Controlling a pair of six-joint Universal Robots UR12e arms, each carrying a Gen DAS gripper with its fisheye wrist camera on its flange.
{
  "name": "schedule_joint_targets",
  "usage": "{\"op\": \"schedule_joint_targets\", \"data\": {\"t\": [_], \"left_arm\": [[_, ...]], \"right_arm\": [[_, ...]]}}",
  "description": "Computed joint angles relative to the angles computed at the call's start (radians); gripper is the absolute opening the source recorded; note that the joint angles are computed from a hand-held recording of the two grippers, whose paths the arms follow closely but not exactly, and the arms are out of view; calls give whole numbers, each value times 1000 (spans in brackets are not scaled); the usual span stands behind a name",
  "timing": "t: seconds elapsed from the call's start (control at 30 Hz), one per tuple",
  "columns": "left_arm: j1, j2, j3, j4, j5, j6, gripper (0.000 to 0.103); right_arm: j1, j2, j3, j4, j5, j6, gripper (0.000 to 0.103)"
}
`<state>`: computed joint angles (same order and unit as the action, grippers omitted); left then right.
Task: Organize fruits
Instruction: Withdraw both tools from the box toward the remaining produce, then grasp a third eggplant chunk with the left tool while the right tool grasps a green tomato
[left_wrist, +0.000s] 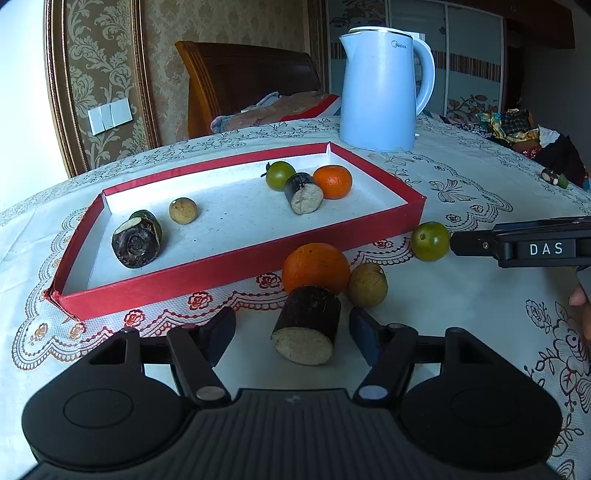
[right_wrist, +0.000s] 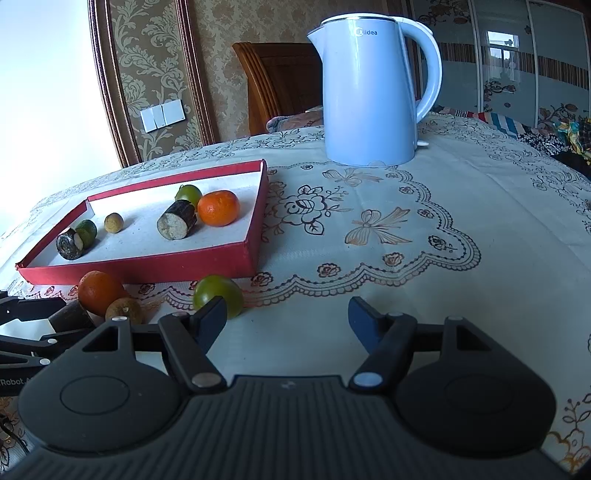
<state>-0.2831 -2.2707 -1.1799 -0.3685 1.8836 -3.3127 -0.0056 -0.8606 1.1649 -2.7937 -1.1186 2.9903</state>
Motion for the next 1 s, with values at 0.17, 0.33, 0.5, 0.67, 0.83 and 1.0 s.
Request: {"op": "schedule_joint_targets", "data": {"t": [0.17,0.33,0.5,0.67,0.83,1.0], "left_arm": [[5,3,-4,6,-30,-3,36],[3,3,-6,13,-23,0,34],[6,17,-39,99,-25,0,33],[18,30,-57,127,-28,-75,33],[16,29,-56,125,-29,-50,33],[15,32,-59,117,-51,-21,33]], "right_arm": [[0,1,-2,5,-1,1,71],[0,0,-1,6,-1,2,71],[-1,0,3,-9,-2,3,71],[6,-5,7,-10,-11,-35,71],[13,-4,1,-8,-15,-60,71],[12,-3,-1,-6,-11,-51,71]]}}
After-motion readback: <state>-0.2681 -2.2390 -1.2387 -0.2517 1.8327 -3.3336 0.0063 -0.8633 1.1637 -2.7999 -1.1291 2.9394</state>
